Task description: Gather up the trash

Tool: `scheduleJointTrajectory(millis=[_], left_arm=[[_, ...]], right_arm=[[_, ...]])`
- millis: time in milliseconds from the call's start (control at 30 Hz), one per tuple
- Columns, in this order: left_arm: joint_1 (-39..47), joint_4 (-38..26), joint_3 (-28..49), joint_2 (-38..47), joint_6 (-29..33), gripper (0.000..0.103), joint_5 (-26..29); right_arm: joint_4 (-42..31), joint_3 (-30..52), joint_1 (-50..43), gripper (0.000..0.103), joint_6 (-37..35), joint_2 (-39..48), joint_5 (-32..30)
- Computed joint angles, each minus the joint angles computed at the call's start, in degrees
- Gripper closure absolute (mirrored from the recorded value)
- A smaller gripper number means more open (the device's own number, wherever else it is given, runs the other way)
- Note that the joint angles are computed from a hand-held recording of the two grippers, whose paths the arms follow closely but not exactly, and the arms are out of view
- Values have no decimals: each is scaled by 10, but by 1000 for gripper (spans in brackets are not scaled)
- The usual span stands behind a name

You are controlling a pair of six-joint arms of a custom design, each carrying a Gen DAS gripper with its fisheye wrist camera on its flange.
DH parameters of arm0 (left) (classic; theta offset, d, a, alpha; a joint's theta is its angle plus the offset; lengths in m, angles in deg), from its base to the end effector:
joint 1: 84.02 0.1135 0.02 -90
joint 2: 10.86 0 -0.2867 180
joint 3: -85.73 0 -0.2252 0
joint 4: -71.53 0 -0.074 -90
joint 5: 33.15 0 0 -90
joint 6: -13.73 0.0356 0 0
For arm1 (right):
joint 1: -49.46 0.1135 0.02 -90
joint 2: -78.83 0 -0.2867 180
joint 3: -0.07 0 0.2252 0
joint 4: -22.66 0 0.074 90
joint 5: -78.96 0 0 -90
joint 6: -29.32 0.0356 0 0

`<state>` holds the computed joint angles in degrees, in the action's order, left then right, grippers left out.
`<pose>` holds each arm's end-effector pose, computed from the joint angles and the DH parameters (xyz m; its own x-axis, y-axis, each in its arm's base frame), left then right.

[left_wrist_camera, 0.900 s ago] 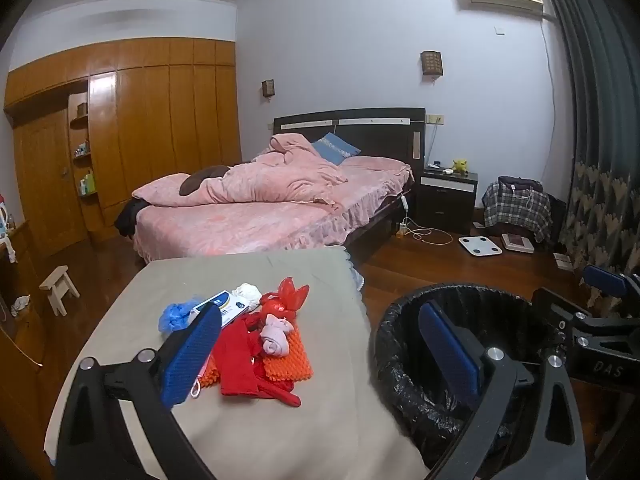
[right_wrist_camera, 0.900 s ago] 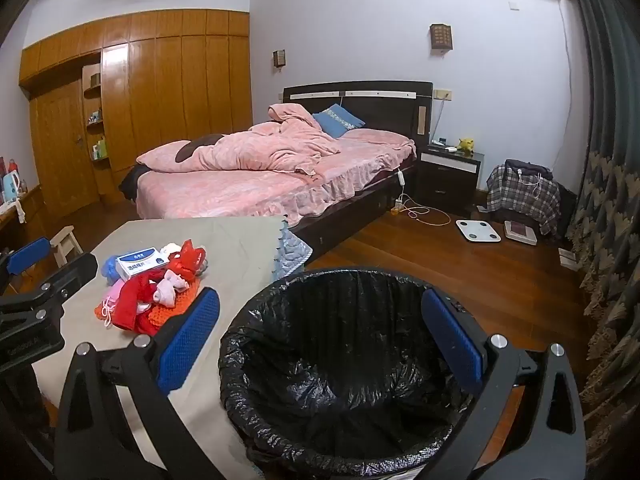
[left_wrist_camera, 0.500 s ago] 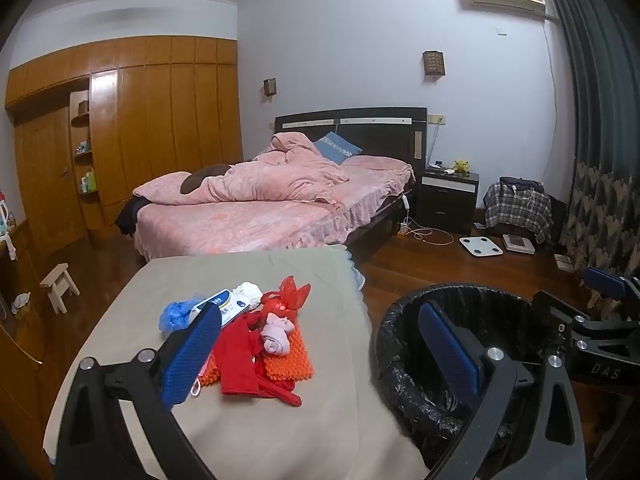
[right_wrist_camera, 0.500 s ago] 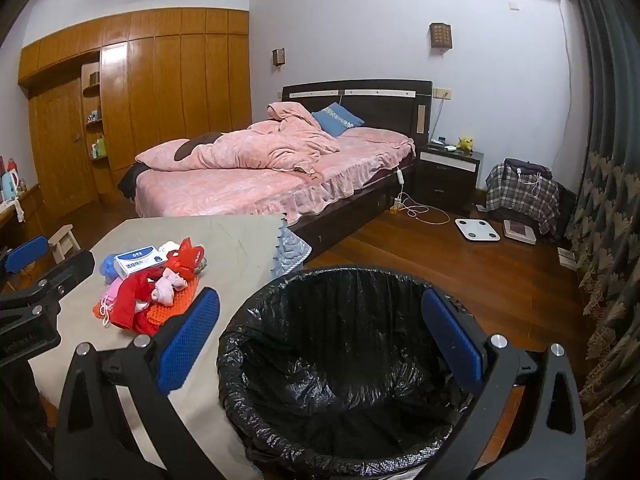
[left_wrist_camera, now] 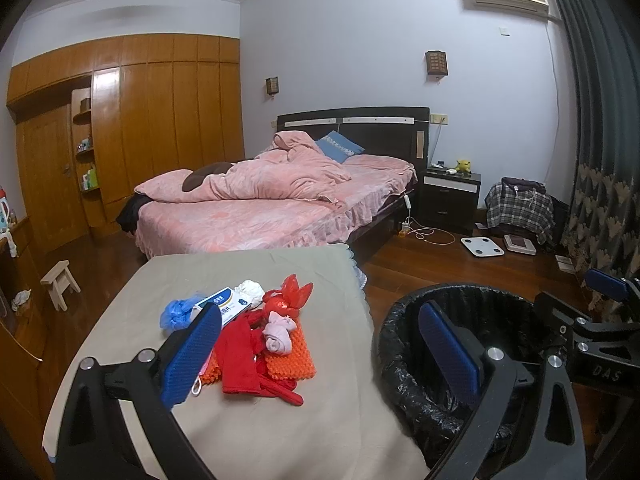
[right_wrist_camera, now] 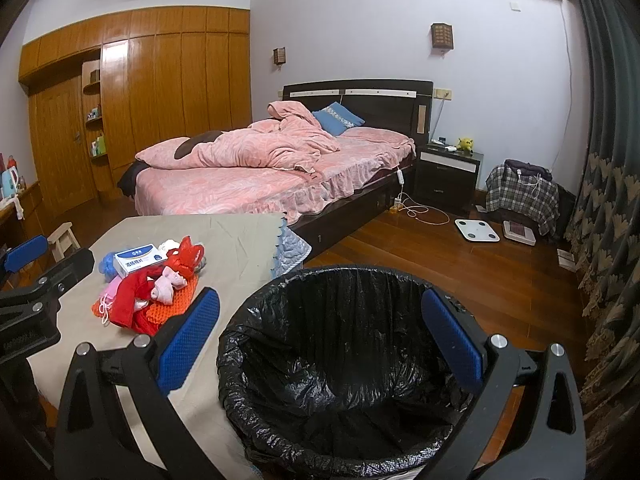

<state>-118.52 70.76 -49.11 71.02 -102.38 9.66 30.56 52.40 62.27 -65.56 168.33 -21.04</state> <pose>0.2109 -0.1132 0.2029 -0.4087 -0.0820 -0.9090 -0.3059 0.9507 0.0517 0.2834 0.0708 0.2108 -0.4439 -0.1868 -0.8764 -0.4053 0.9141 0.0104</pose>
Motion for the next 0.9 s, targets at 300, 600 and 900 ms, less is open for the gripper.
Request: scheduleJointTrajectory(millis=[300,600,900], left_arm=[[-3,3,-7,-2,-4,6,-1],[-2,2,-6,-2,-4,6,0],[-2,1,-8,-3,-6,6,0]], right_arm=[[-1,2,2,5,0,1,3],[1,1,2,5,0,3,2],[-1,3,7,5,1,5,7]])
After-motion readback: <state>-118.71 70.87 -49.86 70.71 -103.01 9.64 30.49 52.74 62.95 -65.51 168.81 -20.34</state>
